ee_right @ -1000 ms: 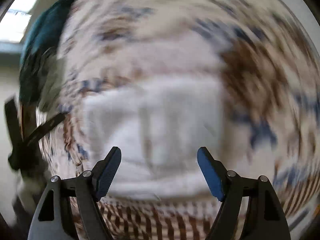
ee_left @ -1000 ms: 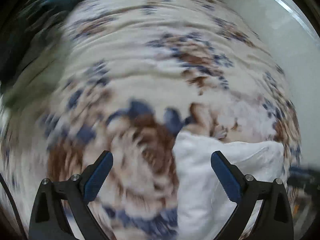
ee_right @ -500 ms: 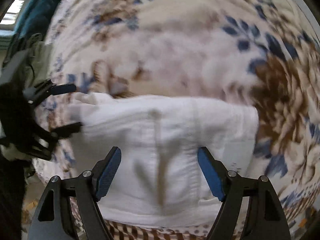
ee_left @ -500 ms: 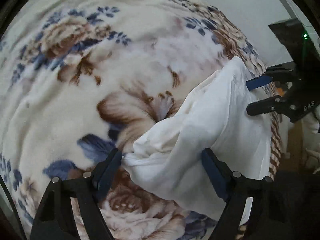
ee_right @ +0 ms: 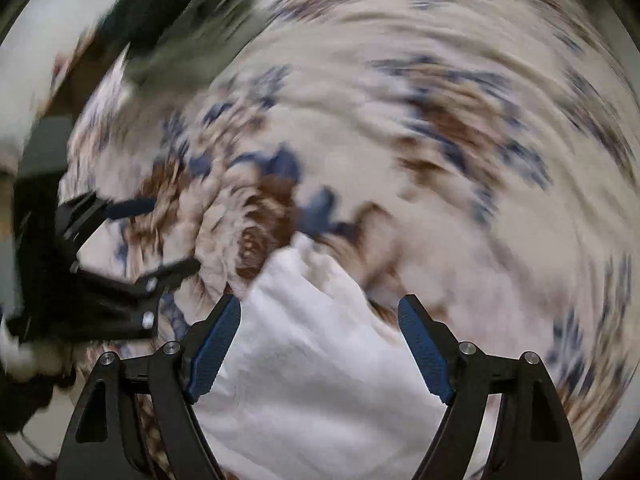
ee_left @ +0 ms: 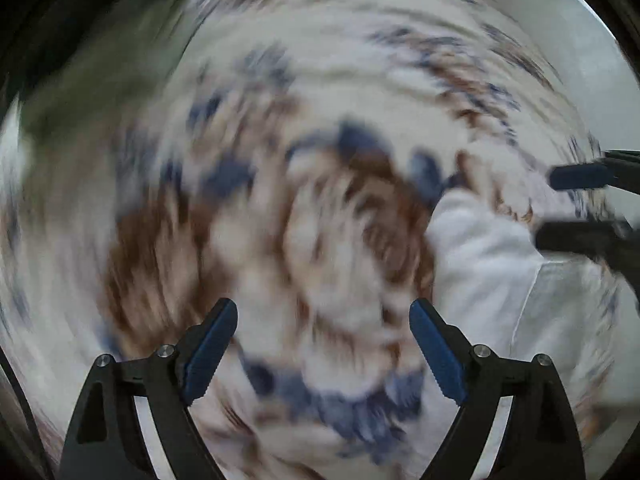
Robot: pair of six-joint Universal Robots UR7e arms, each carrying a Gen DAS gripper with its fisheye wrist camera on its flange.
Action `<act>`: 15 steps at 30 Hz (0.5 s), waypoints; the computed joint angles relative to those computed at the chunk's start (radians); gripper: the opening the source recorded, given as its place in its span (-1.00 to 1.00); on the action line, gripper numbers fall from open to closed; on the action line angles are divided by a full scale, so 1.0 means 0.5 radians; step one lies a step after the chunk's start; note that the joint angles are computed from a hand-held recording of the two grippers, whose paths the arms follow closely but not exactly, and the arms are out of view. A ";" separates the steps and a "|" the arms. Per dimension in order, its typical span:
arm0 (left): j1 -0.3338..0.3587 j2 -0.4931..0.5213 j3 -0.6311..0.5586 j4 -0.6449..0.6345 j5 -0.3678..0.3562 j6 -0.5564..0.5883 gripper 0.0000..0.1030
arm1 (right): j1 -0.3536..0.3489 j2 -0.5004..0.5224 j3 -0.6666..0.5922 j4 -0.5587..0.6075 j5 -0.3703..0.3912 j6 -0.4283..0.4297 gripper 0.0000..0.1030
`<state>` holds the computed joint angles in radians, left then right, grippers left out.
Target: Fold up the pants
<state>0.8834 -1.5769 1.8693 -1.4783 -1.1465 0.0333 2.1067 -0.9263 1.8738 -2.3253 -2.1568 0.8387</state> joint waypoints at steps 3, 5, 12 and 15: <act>0.091 -0.062 0.044 0.083 -0.126 -0.178 0.71 | -0.145 0.050 -0.094 0.158 0.182 0.113 -0.07; 0.118 -0.103 0.079 0.100 -0.174 -0.203 0.71 | -0.251 0.016 -0.047 0.102 0.308 0.203 -0.70; 0.154 -0.140 0.067 0.166 -0.298 -0.249 0.71 | -0.437 -0.052 0.085 -0.030 0.654 0.325 -0.70; 0.175 -0.140 0.057 0.172 -0.306 -0.248 0.71 | -0.417 -0.050 0.050 -0.012 0.651 0.273 -0.58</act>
<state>0.9711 -1.6467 1.8978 -1.3922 -1.2993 -0.0909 1.8983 -0.9513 1.8985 -2.3312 -1.8314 0.9752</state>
